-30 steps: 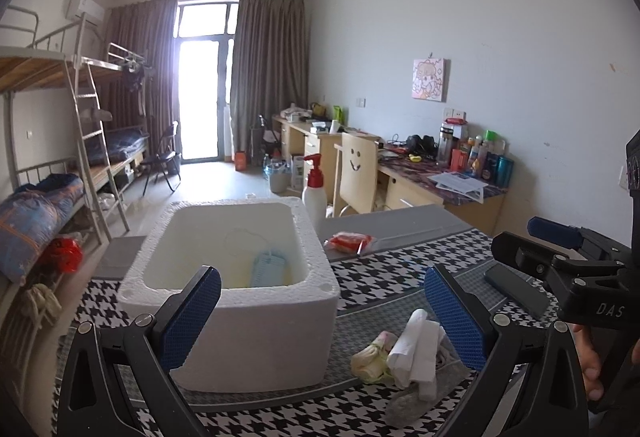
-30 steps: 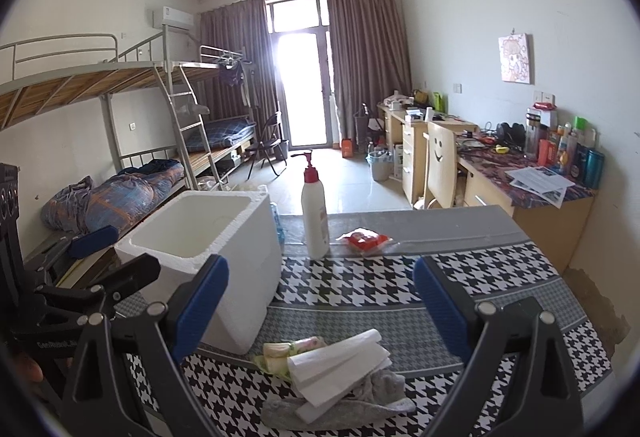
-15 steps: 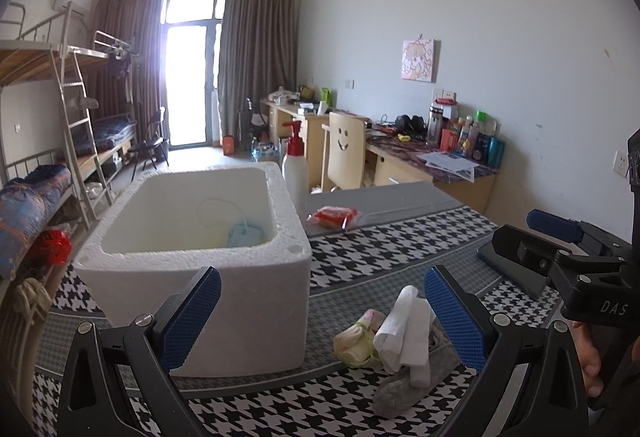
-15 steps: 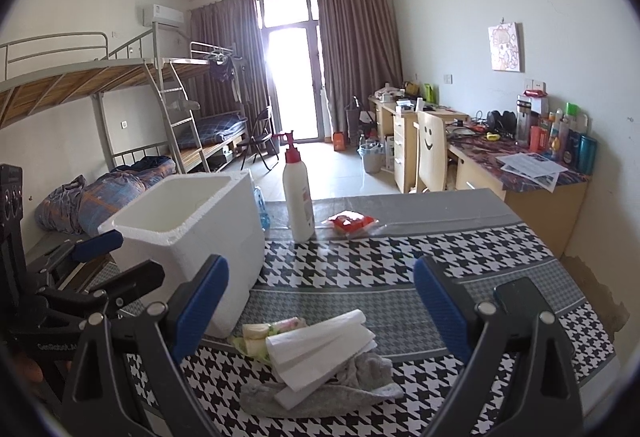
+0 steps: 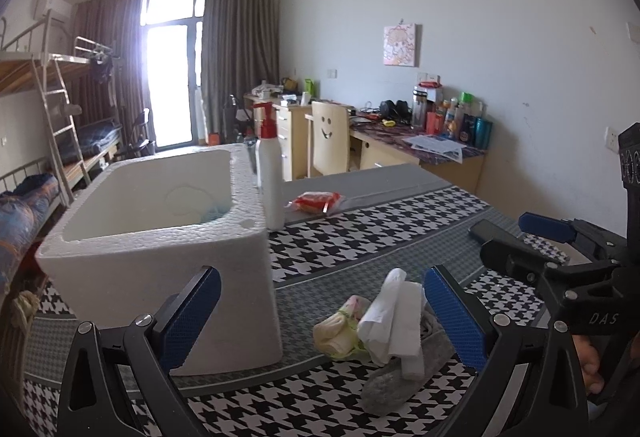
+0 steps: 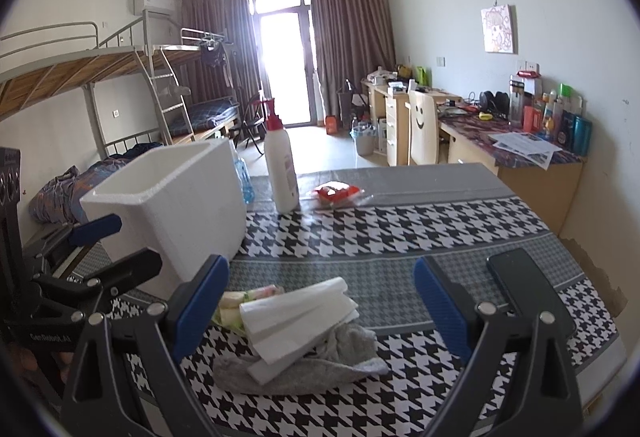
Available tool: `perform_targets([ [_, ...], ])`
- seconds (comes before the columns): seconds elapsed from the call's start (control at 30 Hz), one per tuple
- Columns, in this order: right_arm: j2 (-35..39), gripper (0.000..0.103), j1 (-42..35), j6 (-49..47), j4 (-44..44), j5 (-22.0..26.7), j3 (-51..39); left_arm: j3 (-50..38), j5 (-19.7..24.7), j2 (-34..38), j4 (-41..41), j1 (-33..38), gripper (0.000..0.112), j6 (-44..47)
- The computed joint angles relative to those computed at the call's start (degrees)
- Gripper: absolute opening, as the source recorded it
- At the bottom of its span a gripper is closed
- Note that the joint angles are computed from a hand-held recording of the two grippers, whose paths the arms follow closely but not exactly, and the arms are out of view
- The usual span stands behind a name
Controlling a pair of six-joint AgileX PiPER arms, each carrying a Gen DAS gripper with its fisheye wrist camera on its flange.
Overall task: Organize soft objects
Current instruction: 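Move both tools toward the white tissues and grey cloth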
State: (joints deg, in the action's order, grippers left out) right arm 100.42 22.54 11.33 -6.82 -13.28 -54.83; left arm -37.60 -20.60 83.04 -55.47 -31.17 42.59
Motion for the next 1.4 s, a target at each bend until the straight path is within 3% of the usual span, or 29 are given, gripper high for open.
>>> perform_targets([
  [0.53, 0.6, 0.096, -1.5, 1.1, -2.6, -1.0, 2.7, -2.4, 2.0, 4.7, 1.5, -1.9, 0.102, 0.1],
  [0.73, 1.3, 0.096, -2.3, -3.3, 0.6, -1.4, 3.9, -3.9, 3.5, 7.0, 2.8, -1.8, 0.102, -0.3],
  [1.03, 2.4, 0.096, -5.2, 7.9, -10.8, -1.9, 5.0, -7.9, 6.8, 12.2, 3.4, -1.2, 0.093, 0.2],
  [1.2, 3.1, 0.096, -6.1, 11.1, -14.2, -2.6, 5.4, -10.4, 9.4, 14.7, -1.0, -0.7, 0.082, 5.2],
  [1.4, 4.6, 0.096, -6.8, 15.2, -18.4, -2.9, 4.8, -13.9, 11.6, 18.4, -13.8, -0.7, 0.071, 19.0],
])
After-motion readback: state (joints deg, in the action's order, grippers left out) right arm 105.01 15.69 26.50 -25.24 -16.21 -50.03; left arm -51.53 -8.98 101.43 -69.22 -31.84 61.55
